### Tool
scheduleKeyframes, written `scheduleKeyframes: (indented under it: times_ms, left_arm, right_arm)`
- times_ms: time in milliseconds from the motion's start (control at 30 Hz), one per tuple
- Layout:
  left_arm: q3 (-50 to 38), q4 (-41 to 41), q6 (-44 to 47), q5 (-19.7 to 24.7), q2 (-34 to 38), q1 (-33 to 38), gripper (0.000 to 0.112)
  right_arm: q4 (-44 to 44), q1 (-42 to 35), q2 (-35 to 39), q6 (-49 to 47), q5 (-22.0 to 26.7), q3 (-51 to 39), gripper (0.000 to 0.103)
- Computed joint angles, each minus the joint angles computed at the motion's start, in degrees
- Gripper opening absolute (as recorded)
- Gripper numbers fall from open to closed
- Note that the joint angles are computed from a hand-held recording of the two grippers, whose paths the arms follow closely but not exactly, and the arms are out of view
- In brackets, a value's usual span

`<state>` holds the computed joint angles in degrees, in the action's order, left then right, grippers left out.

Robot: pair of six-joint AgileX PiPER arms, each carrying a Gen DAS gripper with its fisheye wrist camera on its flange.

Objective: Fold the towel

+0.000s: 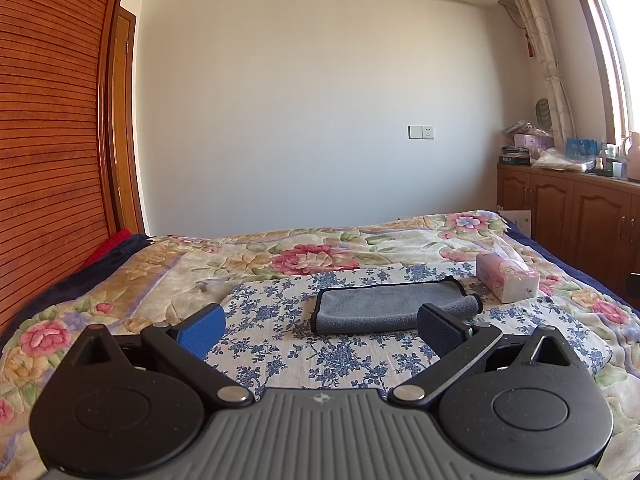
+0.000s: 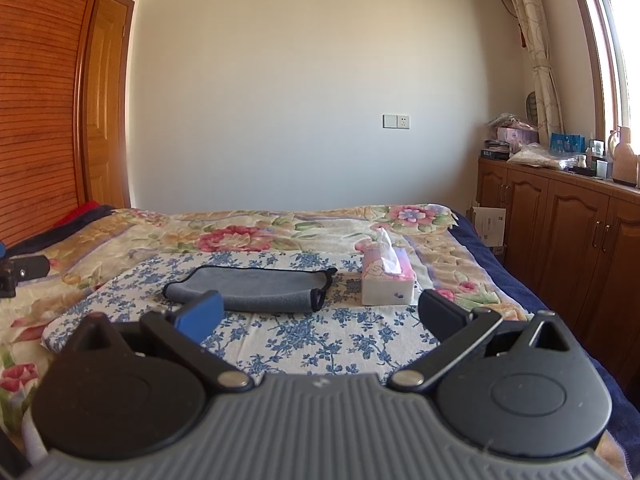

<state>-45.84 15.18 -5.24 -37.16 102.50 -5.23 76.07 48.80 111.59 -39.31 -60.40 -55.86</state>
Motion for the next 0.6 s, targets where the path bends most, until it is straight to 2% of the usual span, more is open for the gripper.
scheduleKeyframes:
  times_ms: [600]
  left_arm:
    - [0.0,-0.2,0.1,0.1,-0.1,-0.1,0.103]
  right_arm:
    - [0.0,0.1,0.0,-0.4,0.0,-0.1,0.103]
